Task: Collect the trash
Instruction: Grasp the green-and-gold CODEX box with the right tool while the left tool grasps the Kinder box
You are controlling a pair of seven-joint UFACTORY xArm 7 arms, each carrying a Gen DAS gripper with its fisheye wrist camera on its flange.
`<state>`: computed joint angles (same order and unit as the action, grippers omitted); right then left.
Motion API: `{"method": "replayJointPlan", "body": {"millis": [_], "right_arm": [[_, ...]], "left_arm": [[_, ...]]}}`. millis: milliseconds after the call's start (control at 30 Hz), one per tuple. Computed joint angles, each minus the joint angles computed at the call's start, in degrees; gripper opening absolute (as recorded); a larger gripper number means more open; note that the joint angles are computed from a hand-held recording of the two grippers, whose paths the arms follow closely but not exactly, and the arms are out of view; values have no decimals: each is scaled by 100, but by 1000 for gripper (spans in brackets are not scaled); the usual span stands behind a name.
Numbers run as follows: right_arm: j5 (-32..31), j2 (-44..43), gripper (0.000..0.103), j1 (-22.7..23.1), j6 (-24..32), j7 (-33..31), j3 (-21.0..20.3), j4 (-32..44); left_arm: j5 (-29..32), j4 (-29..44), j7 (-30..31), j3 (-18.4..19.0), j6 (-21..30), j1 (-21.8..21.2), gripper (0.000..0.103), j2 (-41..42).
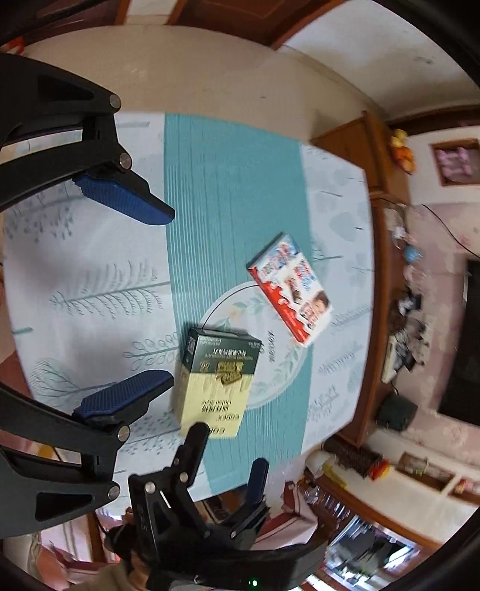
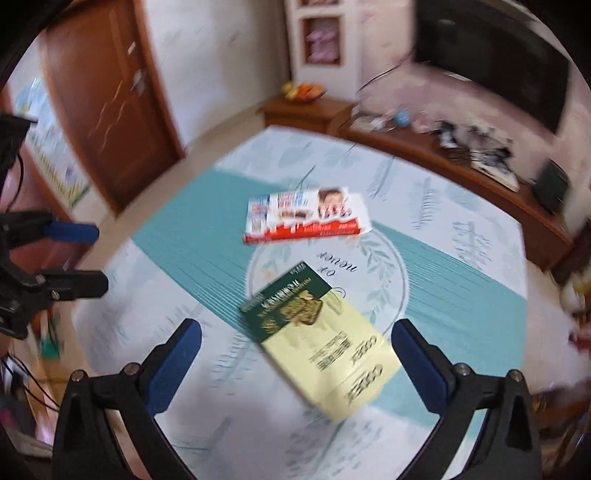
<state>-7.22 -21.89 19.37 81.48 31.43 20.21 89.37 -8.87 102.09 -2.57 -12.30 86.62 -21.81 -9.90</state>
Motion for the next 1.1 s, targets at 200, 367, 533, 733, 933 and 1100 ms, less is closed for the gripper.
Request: {"method": "replayJointPlan", "body": {"millis": [200,367,533,733,933,1100], "right_arm": [[639,179,103,241,-280,-1513,-538,-586],[931,291,103,265,-236,-2207,-677,-735],[953,487,103,271,-136,-2688,-666,-714],[685,743,100,290,172,-2812,-551,-550],[886,564,96,245,96,-2643,-667,-729],[1160,271,95,37,-137,-2183,-844,-936]], "left_arm": [[187,-384,-580,-100,-249,-46,79,178],[329,-424,-838,-97,-211,-98,79,326],[513,-351,-978,-106,-197,-151,80,474],[745,68,-952,-122,-163,-260,89,836],[989,893,-725,-122,-36,-494,102,1484],[1281,2068,-214,-95,336,-880,102,2366]]}}
